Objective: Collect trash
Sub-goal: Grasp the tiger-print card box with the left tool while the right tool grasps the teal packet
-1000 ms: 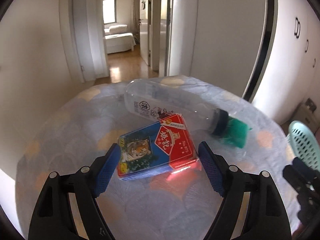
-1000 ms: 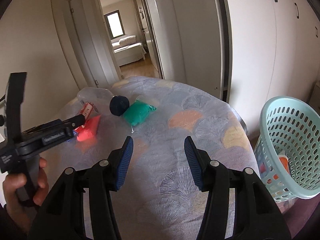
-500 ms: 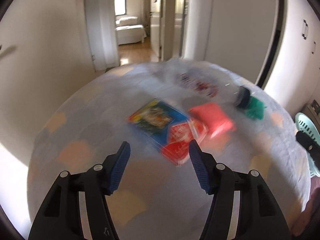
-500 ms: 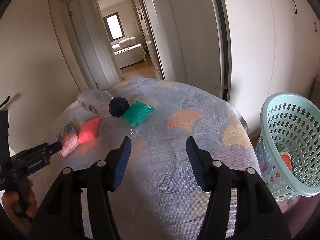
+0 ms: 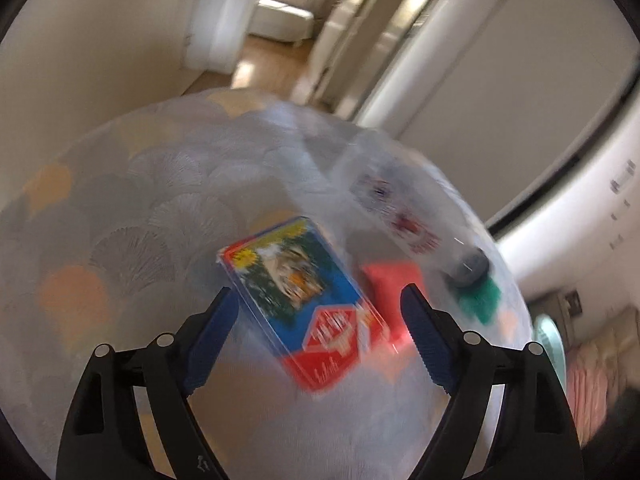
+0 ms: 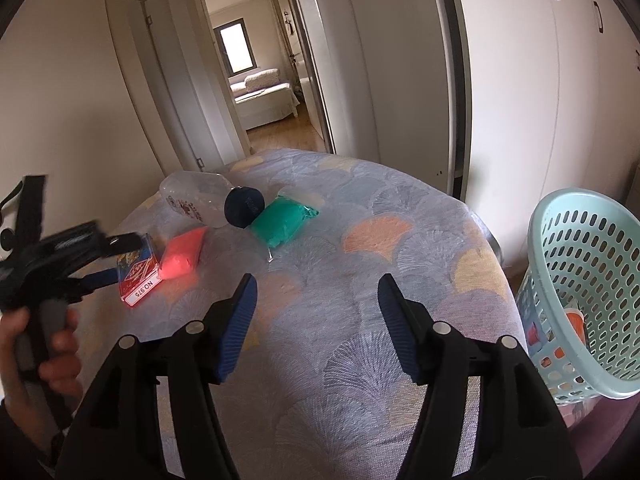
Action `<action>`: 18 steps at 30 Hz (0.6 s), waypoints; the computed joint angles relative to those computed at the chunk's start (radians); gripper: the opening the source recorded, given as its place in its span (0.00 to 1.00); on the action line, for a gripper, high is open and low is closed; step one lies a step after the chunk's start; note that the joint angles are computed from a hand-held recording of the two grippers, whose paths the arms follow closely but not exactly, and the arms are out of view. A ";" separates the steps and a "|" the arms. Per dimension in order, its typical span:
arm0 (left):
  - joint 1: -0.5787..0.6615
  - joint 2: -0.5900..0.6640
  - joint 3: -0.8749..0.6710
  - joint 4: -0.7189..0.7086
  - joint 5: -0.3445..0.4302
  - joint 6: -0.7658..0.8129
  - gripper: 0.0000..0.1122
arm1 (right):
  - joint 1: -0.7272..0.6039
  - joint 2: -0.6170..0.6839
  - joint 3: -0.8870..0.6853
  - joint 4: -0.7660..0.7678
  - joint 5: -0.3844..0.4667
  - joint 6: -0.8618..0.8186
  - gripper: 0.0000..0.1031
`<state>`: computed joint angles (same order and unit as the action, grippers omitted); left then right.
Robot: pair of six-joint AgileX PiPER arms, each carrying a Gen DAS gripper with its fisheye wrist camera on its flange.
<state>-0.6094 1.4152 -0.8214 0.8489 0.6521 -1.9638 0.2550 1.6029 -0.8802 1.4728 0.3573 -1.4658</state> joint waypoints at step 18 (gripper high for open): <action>-0.056 0.047 -0.013 0.101 0.128 0.067 0.59 | 0.051 0.167 -0.278 -0.576 0.154 0.611 0.62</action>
<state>-0.6652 1.4623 -0.8341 0.9495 0.7797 -1.8972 0.3062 1.7699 -1.1581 0.8966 0.5112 -0.8543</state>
